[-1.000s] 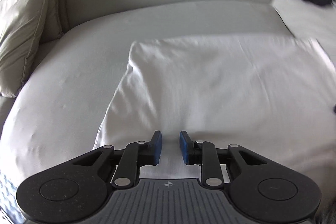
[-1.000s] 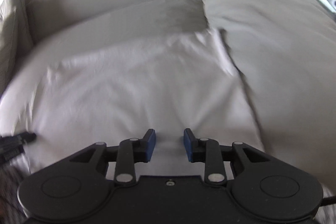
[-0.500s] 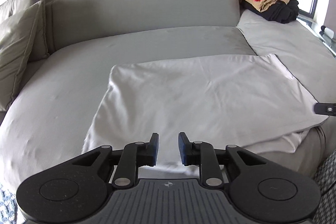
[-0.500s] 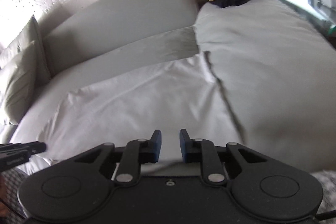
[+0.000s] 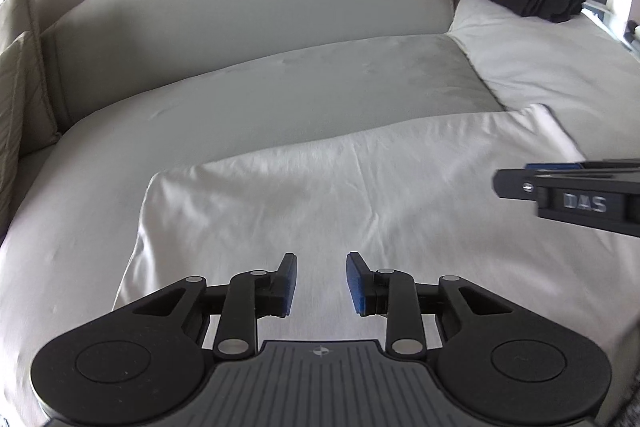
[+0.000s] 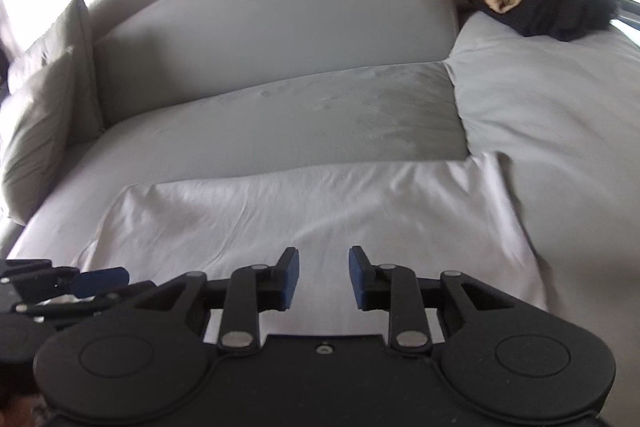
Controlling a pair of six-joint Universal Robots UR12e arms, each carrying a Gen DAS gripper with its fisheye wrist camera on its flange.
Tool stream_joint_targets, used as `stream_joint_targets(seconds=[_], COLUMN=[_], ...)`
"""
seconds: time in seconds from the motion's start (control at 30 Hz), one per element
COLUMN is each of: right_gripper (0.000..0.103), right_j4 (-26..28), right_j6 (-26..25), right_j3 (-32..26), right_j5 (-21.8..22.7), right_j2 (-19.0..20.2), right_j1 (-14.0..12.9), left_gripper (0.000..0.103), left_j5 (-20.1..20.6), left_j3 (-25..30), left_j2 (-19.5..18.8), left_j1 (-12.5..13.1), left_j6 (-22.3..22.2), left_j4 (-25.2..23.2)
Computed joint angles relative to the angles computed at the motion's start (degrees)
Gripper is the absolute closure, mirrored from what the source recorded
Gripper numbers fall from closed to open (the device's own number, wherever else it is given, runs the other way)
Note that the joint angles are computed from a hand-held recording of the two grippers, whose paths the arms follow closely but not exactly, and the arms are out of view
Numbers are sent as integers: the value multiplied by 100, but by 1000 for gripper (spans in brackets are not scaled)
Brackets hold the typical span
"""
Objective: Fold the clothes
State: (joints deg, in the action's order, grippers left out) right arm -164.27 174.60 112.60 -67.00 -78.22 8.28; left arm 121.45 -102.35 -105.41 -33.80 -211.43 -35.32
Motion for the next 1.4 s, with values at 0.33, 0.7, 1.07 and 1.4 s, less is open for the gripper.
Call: stream_joint_targets(seconds=[0.33,0.7,1.07,1.4], right_gripper=[76,72,80,70], right_j4=[296,1350,1055,1268], right_j6=[-295,-1086,145,1926], right_j3=[-184,1046,1606,1684], right_j5=[-628,-213,731,2609], right_j2=[199,-1428,-1976,-1547], right_j1=[275,-271,-1122,-1691], left_gripper=[72,72,72,72], left_j5=[-185,402,272,44], left_j3=[7,-620,-1164,-911], left_j2=[-76,593,1060,662], left_j1=[133,-576,-688,-379], left_j6=[-31,170,-66,-274], left_j4=[-186,-529,489,561])
